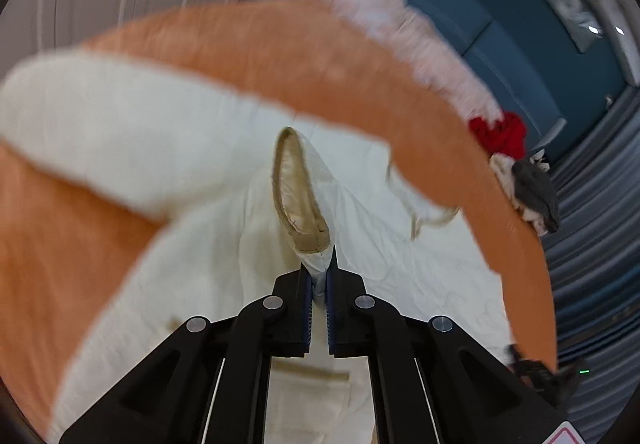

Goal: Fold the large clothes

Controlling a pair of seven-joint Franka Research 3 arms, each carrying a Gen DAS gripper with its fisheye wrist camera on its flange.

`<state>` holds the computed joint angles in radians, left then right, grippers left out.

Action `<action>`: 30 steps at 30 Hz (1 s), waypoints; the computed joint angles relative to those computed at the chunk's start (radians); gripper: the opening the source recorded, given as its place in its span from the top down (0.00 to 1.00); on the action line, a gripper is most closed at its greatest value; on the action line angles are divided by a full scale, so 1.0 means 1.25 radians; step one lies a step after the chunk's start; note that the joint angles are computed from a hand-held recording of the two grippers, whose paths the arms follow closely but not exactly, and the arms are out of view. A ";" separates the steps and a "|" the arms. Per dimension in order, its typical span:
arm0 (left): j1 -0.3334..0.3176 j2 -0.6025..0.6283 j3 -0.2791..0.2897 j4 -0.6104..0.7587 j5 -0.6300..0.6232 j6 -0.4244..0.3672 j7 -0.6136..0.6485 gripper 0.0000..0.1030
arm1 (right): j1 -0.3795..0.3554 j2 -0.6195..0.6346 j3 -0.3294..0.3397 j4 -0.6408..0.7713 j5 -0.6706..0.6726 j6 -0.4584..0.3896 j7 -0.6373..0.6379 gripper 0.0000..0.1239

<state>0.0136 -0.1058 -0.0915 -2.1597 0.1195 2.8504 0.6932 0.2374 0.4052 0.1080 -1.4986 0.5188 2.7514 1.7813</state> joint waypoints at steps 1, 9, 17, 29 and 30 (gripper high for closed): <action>0.016 -0.009 -0.012 0.000 0.074 -0.010 -0.034 0.97 | 0.002 -0.006 0.004 -0.003 -0.004 0.014 -0.018 0.95; 0.008 0.045 -0.032 -0.063 0.278 -0.091 -0.132 0.96 | 0.079 0.018 -0.081 -0.031 -0.243 -0.088 0.078 0.95; 0.005 0.040 -0.029 -0.086 0.473 -0.060 -0.298 0.92 | 0.191 -0.072 -0.182 -0.106 -0.530 -0.066 0.312 0.85; 0.010 0.049 -0.019 -0.091 0.523 -0.008 -0.355 0.90 | 0.239 0.118 -0.057 0.141 -0.489 -0.210 0.034 0.80; 0.011 0.050 -0.019 -0.092 0.526 -0.004 -0.359 0.90 | 0.247 0.103 -0.065 0.107 -0.496 -0.192 0.042 0.81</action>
